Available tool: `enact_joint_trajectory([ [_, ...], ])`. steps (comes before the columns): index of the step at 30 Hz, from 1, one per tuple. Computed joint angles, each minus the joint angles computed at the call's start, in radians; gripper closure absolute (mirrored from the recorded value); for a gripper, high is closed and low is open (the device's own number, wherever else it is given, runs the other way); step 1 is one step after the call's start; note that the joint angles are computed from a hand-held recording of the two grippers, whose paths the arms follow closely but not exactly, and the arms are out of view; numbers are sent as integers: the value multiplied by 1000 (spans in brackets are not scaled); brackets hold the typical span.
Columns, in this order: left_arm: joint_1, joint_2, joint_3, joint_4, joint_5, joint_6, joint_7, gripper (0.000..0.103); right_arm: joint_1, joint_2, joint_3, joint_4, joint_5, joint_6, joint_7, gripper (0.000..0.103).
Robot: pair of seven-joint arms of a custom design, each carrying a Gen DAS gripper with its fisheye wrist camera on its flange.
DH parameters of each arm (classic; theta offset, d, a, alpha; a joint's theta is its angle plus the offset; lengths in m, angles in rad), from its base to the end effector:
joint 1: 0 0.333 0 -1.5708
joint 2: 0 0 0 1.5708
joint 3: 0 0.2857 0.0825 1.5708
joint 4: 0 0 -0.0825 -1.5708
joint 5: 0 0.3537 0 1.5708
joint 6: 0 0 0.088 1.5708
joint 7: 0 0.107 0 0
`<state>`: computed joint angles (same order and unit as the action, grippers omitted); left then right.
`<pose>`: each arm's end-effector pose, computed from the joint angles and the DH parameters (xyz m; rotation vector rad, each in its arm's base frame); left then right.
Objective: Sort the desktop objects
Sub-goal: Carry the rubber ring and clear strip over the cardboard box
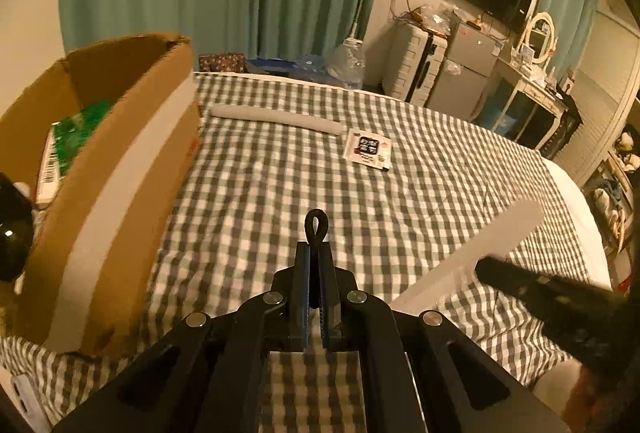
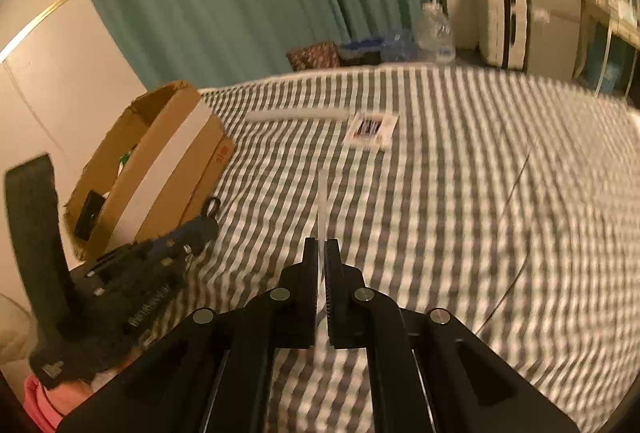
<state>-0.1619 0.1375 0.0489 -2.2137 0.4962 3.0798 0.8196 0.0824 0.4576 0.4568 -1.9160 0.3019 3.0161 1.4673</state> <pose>0.5523 -0.1022 0.3861 -1.9597 1.6839 -0.7957 0.5717 0.2830 0.3424 -1.9072 1.4904 -0.1135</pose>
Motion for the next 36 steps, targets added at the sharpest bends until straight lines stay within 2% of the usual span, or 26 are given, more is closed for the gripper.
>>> enact_joint_trajectory([
  [4,22,-2,-21,-15,-55,-5,42,100,-74,61,71,3,75,-21,-24,97],
  [6,21,0,-16,-21,-56,-11,46,100,-111,114,109,42,114,-55,-41,96],
  [10,41,20,-28,-14,-107,-21,102,100,-155,211,168,116,171,-53,-86,95],
  [13,43,41,-26,-3,-144,-31,139,100,-216,332,258,202,246,-73,-120,94],
  [14,44,48,-28,1,-162,-36,155,100,-215,370,260,243,267,-103,-101,80],
  [15,48,55,-31,2,-183,-39,173,100,-208,417,258,291,302,-123,-67,59],
  [16,63,60,-45,1,-219,-39,209,100,-218,447,280,307,340,-112,-75,54],
  [18,57,61,-37,-8,-244,-37,237,100,-266,542,371,348,420,-51,-144,54],
  [19,53,66,-33,-6,-252,-40,248,100,-268,555,378,358,429,-41,-147,55],
  [20,52,70,-32,-5,-265,-40,260,100,-247,560,358,376,424,-42,-127,61],
  [22,51,75,-34,-3,-294,-44,282,100,-189,537,286,391,394,-50,-71,80],
  [23,49,77,-35,0,-306,-45,292,100,-184,529,273,378,356,-41,-42,92],
  [25,35,71,-22,-3,-308,-44,290,100,-227,517,315,335,391,-17,-89,93],
  [28,17,40,-3,-31,-296,-24,278,100,-263,451,337,253,365,27,-98,93],
  [30,3,13,12,-50,-265,-15,249,100,-260,397,329,214,324,57,-90,96],
  [35,19,-62,3,-91,-178,-3,171,100,-121,153,150,80,179,142,-11,98],
  [36,25,-86,1,-104,-140,1,144,100,-56,96,74,50,150,156,27,98],
])
